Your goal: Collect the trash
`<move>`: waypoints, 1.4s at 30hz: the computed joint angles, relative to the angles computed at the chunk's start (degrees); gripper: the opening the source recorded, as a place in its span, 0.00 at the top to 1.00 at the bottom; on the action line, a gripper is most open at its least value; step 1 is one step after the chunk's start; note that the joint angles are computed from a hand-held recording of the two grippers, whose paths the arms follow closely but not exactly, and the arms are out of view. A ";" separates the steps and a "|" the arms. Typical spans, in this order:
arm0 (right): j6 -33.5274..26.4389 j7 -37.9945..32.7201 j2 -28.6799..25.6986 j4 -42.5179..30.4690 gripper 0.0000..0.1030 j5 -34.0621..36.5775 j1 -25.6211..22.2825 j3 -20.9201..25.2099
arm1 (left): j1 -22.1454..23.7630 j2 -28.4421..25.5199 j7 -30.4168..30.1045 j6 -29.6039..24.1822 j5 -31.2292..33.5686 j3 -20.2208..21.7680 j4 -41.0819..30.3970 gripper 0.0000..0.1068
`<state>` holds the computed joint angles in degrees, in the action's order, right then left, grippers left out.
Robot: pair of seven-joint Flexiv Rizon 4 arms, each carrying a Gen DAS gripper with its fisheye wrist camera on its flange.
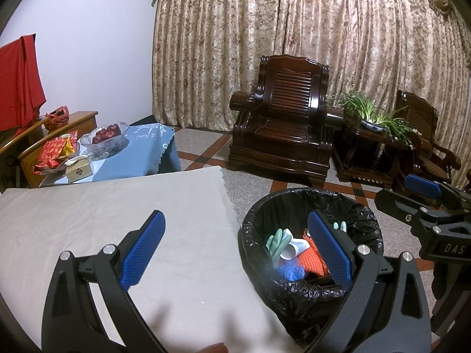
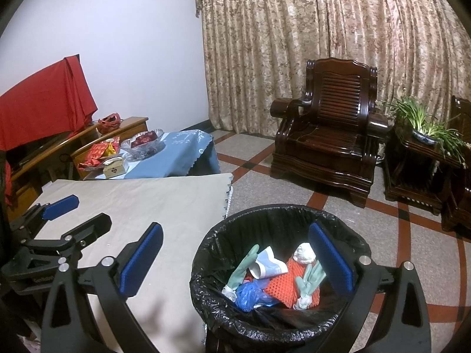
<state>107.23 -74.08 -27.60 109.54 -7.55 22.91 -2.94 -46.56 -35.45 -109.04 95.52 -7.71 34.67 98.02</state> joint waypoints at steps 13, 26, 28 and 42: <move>-0.30 0.09 0.01 -0.23 0.06 0.00 0.09 -0.04 | 0.09 0.19 -0.41 -0.34 0.65 0.01 -0.11 0.11; -0.64 0.43 0.11 -0.26 0.06 -0.21 0.19 -0.08 | 0.53 0.48 -0.98 -0.48 1.59 -0.26 -0.06 0.11; -0.72 0.47 0.16 -0.27 0.06 -0.25 0.17 -0.04 | 0.81 0.80 -1.00 -0.36 1.77 -0.50 0.23 0.11; -0.88 0.67 0.20 -0.35 0.06 -0.39 0.19 -0.15 | 1.63 1.74 -0.15 1.17 1.43 -1.38 2.97 0.11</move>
